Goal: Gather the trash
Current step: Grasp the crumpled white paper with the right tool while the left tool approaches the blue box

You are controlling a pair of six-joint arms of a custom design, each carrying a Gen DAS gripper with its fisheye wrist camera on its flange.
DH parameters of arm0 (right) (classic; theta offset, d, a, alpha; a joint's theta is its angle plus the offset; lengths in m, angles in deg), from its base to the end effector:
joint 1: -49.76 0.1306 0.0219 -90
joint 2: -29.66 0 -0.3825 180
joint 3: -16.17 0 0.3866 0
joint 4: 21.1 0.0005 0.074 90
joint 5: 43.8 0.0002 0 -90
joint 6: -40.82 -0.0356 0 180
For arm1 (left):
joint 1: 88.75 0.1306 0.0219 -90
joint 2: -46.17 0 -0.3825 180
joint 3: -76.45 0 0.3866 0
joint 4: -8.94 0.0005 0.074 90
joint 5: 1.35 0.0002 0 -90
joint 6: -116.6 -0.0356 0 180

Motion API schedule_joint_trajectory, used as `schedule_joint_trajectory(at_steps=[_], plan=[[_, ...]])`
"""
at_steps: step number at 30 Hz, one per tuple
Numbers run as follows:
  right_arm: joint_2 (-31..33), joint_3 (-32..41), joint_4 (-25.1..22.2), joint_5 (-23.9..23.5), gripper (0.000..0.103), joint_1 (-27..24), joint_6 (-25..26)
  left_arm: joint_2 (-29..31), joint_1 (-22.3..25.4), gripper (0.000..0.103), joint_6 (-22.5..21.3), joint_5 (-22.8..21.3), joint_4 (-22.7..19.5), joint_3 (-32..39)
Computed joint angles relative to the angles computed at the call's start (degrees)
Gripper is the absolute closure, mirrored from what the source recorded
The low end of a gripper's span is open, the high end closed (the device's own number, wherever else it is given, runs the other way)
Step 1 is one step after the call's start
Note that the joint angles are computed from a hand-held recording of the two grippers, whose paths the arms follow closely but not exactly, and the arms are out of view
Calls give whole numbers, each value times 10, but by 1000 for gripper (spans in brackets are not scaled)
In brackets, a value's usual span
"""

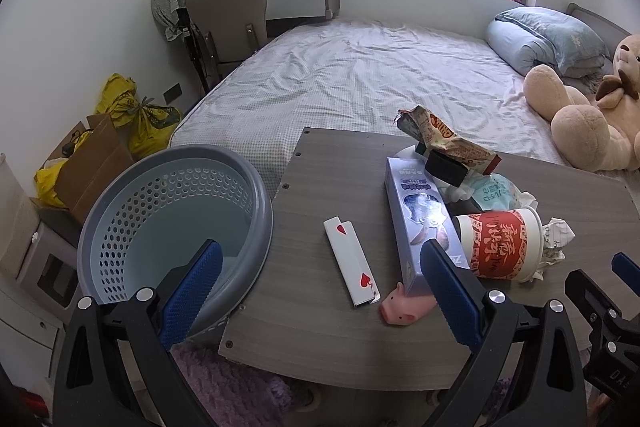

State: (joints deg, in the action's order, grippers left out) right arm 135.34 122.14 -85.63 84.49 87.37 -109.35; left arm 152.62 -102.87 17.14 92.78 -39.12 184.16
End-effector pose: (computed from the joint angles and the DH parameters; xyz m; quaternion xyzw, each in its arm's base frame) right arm 0.4542 0.3214 0.4089 0.2518 0.8888 -0.0515 0.3793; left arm 0.5729 -0.1473 0.4260 0.2028 0.9069 -0.0484 0.3662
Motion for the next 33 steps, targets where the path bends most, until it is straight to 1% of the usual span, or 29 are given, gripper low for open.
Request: schedule_joint_trajectory(at_steps=[2,5,10,15,21,25,29,33], plan=[[-8,-16,17,-12,6,-4,4,-1,1,8,0,-2,7,-4],[-15,-32,32,-17,6,-8,13,-1,1,8,-3,-8,17,-12],[-18,-49,31,-15,6,-19,24,4,2,8,-6,-15,22,-16],[-22,-76,48,-33,7,-44,29,17,4,8,3,-9,13,-4],[-18,-88,69,-55,7,-71,51,35,4,8,12,-6,-2,16],[-7,-81,68,-67,15,-81,67,37,1,8,12,-16,7,14],[1,-75,74,-83,18,-86,82,41,-2,8,8,-19,6,16],[10,-66,76,-92,24,-88,100,44,-4,8,6,-15,3,18]])
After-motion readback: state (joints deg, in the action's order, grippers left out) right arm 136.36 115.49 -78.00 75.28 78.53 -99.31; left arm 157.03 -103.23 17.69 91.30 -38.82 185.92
